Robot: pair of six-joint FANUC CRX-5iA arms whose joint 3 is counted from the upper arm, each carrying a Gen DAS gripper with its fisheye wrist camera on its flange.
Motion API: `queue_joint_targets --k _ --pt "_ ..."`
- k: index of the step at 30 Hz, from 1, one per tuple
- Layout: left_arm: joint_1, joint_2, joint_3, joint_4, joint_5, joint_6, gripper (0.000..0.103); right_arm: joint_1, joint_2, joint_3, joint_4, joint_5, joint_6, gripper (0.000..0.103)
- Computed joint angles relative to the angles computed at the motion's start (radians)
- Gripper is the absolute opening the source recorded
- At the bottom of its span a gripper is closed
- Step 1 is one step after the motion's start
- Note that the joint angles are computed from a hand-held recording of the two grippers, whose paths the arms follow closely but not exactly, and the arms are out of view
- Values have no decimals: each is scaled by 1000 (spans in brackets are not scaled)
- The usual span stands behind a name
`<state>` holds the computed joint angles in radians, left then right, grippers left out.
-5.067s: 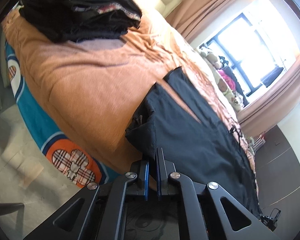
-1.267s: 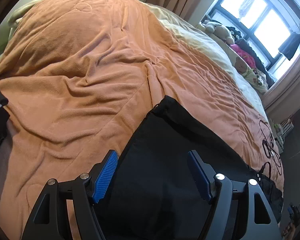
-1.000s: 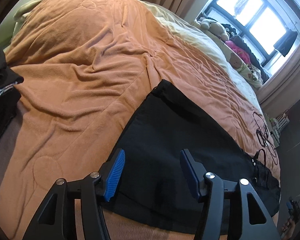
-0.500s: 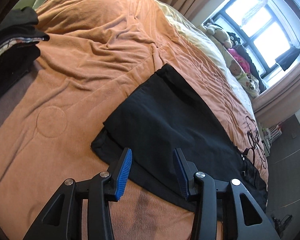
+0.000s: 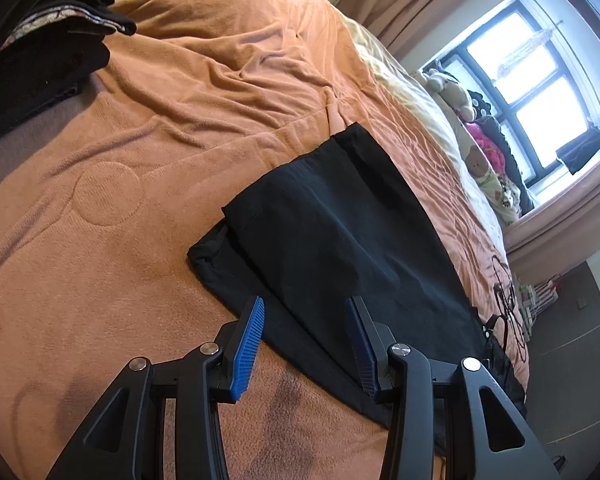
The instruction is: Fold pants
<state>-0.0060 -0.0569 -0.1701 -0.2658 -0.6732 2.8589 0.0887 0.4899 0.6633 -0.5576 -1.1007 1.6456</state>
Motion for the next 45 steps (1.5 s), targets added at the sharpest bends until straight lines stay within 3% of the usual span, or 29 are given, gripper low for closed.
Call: queue_joint_targets --k 6,9,15,17,19,21,24,32,37,45 --pt "43 32 -36 126 62 -108 45 4 11 21 -18 -38 -1 65" --pt "51 59 -24 150 40 -143 45 11 12 14 -36 -55 -14 65" --pt "65 69 -29 140 67 -111 44 22 -3 -9 -70 -100 41 65" --pt "61 84 -8 113 46 -83 36 24 -12 -23 -80 -98 49 65" --pt "51 99 22 73 4 -48 11 21 -19 -35 -96 -101 59 65" --pt "52 90 12 73 13 -42 1 19 -23 -45 -113 -111 68 65" --pt "32 63 8 19 8 14 1 23 -6 -27 -114 -135 84 57" --pt "28 8 -48 49 47 53 1 26 68 59 -133 -201 71 57" --pt "16 8 -29 7 8 95 1 12 108 109 -168 -244 81 57" --pt "38 10 -55 83 5 40 2 -26 161 169 -251 -288 82 57"
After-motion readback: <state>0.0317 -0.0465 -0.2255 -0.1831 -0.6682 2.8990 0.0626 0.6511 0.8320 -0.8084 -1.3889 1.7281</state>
